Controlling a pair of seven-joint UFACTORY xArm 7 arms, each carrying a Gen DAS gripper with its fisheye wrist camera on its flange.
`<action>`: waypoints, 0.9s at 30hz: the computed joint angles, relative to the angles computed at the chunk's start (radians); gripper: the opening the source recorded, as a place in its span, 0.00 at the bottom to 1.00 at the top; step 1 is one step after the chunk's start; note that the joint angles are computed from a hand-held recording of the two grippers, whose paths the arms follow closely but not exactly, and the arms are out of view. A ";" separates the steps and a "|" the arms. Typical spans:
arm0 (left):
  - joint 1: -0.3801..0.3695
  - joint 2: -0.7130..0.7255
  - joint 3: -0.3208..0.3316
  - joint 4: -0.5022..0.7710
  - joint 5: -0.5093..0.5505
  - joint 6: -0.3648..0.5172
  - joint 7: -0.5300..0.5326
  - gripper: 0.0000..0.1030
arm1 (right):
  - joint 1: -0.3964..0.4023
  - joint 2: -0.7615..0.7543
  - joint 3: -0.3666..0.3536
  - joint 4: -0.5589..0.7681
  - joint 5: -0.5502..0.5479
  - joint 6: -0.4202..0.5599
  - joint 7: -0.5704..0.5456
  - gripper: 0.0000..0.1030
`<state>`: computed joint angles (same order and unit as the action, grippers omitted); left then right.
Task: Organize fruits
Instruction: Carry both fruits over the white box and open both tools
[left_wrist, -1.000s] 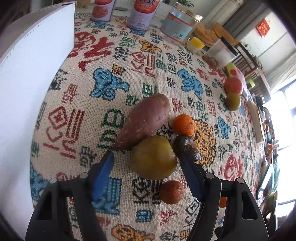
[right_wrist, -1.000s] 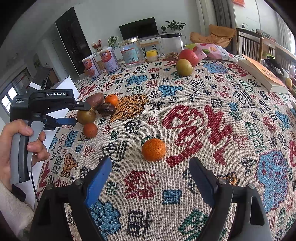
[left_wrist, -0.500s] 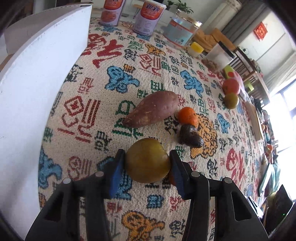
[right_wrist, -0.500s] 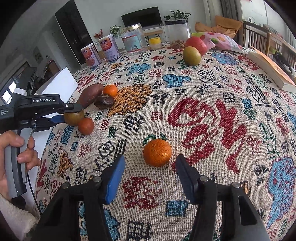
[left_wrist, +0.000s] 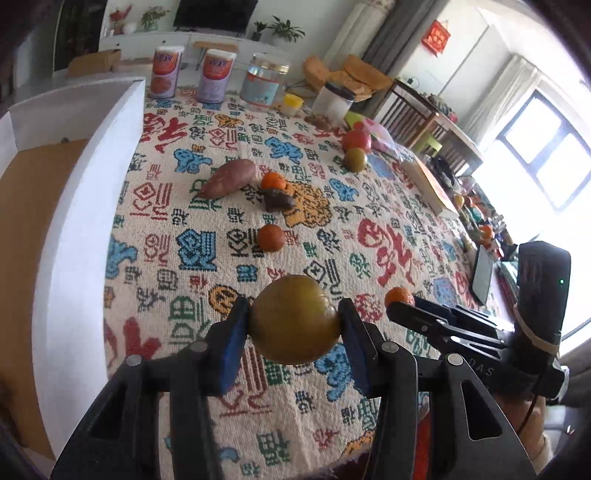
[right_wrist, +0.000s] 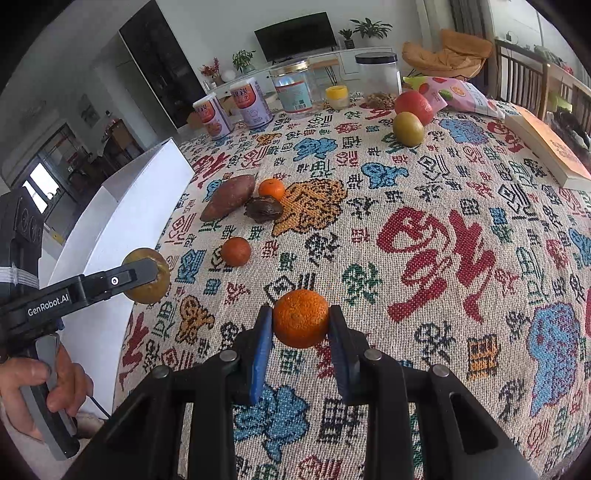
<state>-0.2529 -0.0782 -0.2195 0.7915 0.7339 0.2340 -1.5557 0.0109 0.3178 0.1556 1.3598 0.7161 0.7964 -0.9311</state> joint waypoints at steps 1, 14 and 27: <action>-0.031 -0.050 -0.003 -0.043 -0.069 -0.010 0.058 0.49 | -0.011 -0.032 0.005 -0.031 0.010 0.038 -0.018 0.29; -0.003 -0.852 -0.104 -0.425 -0.473 0.365 0.180 0.49 | 0.141 -0.336 -0.029 -0.220 0.108 0.301 -0.140 0.29; 0.164 -0.672 0.060 -0.574 -0.621 0.269 0.399 0.50 | 0.412 -0.226 0.092 -0.189 -0.102 0.106 -0.037 0.30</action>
